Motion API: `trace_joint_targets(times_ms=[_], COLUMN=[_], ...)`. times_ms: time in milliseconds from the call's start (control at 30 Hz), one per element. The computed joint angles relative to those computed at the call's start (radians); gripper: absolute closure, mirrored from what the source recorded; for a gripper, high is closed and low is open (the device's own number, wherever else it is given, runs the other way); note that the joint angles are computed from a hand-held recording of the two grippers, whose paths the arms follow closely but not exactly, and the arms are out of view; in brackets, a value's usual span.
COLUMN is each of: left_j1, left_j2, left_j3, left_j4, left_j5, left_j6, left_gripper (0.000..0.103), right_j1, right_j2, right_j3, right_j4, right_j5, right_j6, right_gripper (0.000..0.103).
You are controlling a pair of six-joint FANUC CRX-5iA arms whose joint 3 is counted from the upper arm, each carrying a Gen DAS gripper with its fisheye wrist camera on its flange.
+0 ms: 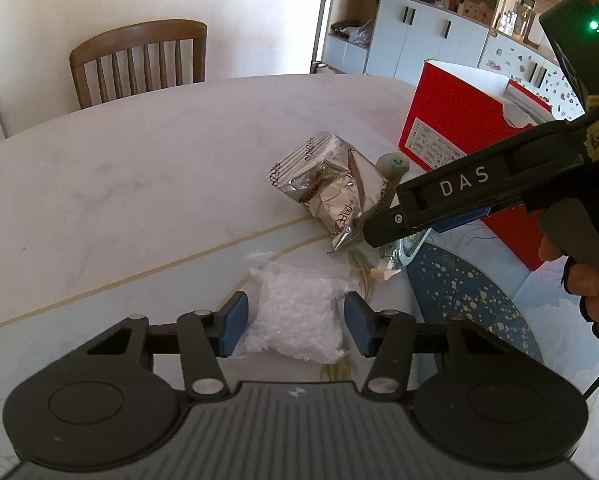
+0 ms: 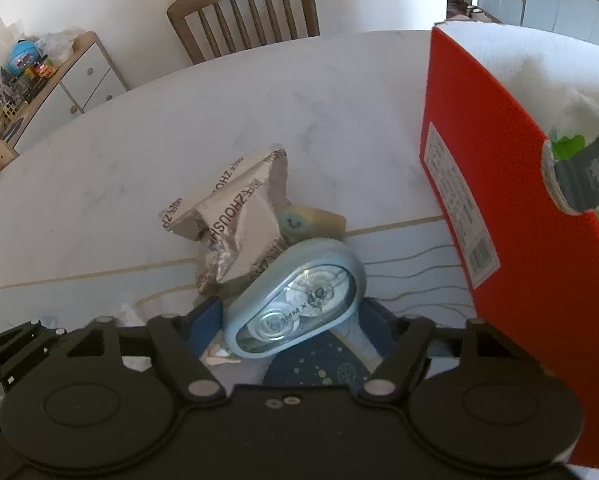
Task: Organize objects
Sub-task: 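Grasp the clear bag of white beads with the left gripper while the right grasps the blue tape dispenser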
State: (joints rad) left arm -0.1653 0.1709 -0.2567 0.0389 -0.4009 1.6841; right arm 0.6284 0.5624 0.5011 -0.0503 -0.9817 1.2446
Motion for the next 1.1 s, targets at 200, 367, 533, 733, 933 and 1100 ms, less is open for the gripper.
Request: trace_joint_targets(times_ms=[200,367,533,733,933,1100], left_j1=[-0.001,-0.002,-0.005,-0.011,-0.025,-0.032], left_j2=[0.004,0.002,0.001,-0.005,-0.014,-0.015], left_j3=[0.009,0.011,0.018,0.028,0.036,0.046], left_j4=[-0.009,-0.014,-0.024,-0.038,-0.072,-0.091], left_j5=[-0.008,-0.015,-0.026,-0.049,-0.075,-0.094], left_j6=[0.007,0.014,0.021,0.041,0.084,0.111], left_gripper=[0.061,0.066,0.068,0.069,0.069,0.069], right_j1=[0.001,0.004,0.005,0.006,0.011,0.032], right_j2=[-0.008,-0.04,-0.083,-0.114,-0.11,-0.092], right_j3=[-0.015,-0.066,-0.117,-0.148,-0.149,-0.151], right_j4=[-0.003,-0.01,-0.02,-0.034,-0.027,0.046], right_j5=[0.012,0.039,0.059,0.033,0.035,0.066], right_j6=[-0.001,0.017,0.067,0.112,0.129,0.076], right_gripper=[0.03,0.031,0.032,0.058,0.058,0.039])
